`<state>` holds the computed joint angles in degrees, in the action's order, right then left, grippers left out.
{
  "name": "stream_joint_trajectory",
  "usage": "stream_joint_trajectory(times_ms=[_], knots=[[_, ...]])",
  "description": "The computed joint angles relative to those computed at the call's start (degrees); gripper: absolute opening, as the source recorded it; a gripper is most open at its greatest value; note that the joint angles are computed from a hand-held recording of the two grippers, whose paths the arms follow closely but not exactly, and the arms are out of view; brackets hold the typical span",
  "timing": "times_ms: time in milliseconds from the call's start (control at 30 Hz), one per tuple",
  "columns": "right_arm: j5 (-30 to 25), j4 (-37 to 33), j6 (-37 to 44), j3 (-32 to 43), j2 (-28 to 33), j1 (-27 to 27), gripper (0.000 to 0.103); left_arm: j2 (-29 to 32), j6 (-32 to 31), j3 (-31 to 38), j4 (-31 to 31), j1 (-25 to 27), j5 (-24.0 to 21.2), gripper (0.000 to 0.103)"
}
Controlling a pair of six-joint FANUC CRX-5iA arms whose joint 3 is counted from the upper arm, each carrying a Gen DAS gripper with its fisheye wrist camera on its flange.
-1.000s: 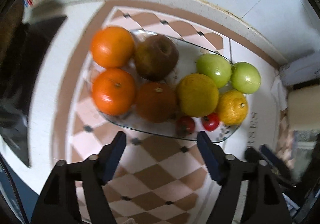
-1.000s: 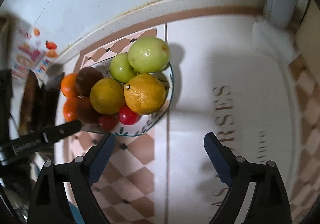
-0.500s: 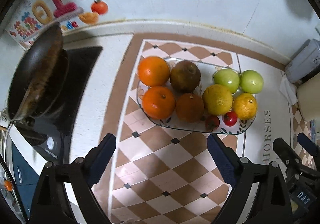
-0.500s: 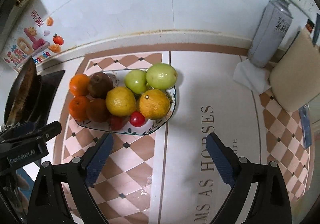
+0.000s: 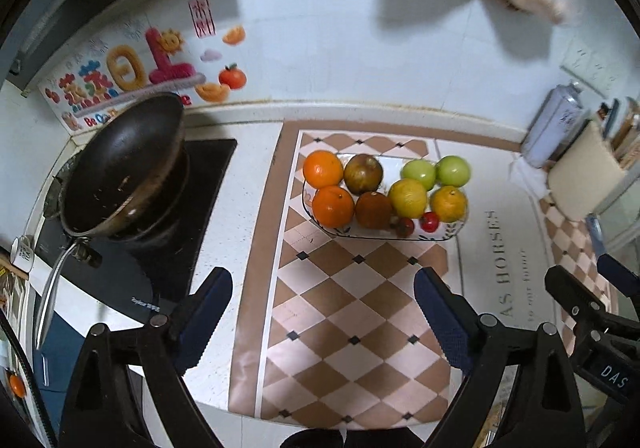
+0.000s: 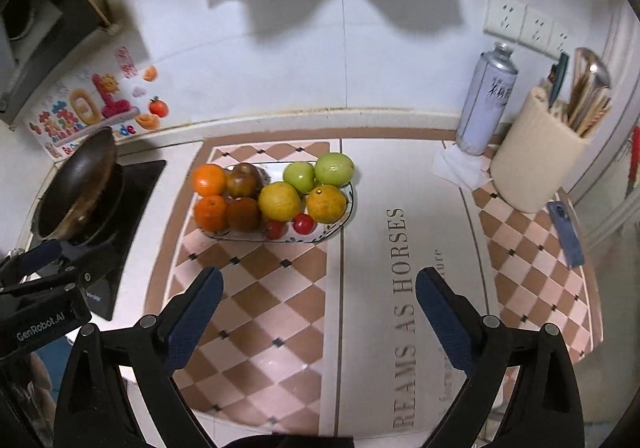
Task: Organize fruits
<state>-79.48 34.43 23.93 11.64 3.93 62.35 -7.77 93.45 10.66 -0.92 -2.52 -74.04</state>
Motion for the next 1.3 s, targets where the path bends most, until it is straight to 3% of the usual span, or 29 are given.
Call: stream_joint_trajectory(times_ms=[367,700,933,1300], knots=[[-11.33,10.20,-11.28,0.18,-3.32,16.04,0.099,-13.46,-9.69,-6.91,7.10,6.65,-0.77,0.093],[-18.32,15.28,-13.00,3.39,-3.28,25.24,0.101,-21.08,-13.98,-8.74,11.65,12.46,-4.24,0.093],[-20.36,17.53,-11.45,4.74,-3.79,27.38,0.101,-22.41,-11.03,-7.14,9.96,10.59,-5.05,0.093],[-18.22,16.20,-11.22,3.19,-6.16,26.53,0.101,-21.88,-5.04,-4.47,5.10,6.07,-5.15,0.093]])
